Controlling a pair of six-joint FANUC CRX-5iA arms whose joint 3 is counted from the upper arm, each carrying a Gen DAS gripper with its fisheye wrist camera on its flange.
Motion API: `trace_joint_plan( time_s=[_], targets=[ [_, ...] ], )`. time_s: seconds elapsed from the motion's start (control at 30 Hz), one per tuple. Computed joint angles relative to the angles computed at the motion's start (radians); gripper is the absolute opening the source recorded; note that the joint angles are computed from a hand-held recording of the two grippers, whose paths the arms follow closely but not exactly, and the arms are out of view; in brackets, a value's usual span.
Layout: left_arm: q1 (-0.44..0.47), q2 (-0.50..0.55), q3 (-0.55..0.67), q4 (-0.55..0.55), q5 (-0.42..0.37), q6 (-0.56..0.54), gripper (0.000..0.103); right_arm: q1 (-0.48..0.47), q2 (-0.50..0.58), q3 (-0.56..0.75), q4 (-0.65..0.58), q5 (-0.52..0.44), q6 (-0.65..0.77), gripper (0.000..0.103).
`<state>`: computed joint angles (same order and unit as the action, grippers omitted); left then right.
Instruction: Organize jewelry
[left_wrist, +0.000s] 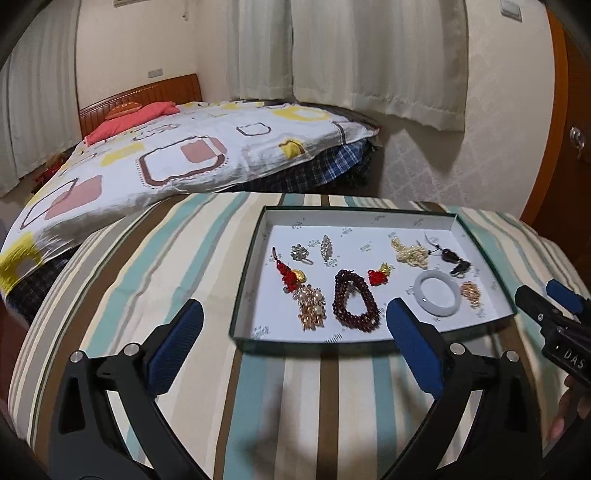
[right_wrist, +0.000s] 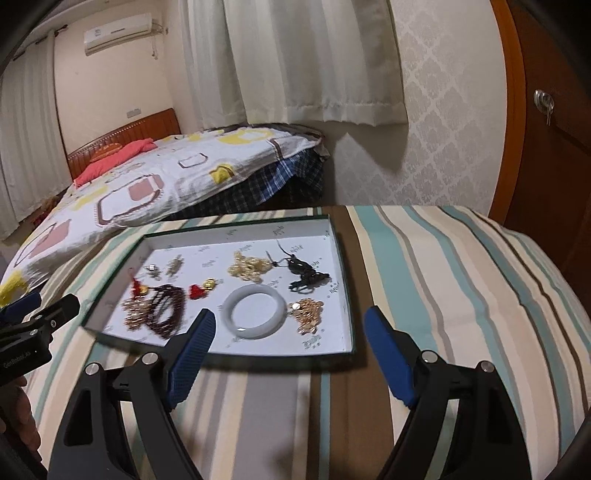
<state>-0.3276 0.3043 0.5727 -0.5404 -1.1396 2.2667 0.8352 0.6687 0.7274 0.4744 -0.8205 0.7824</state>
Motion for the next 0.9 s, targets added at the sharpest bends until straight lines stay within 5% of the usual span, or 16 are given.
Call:
trace_joint_plan(
  time_s=[0.9],
  targets=[
    [-0.237,-0.252,-0.061,-0.242,-0.222,0.135,0.099,0.112,-0.347,-0.409,0.267,0.126,-0.205,0.084]
  ],
)
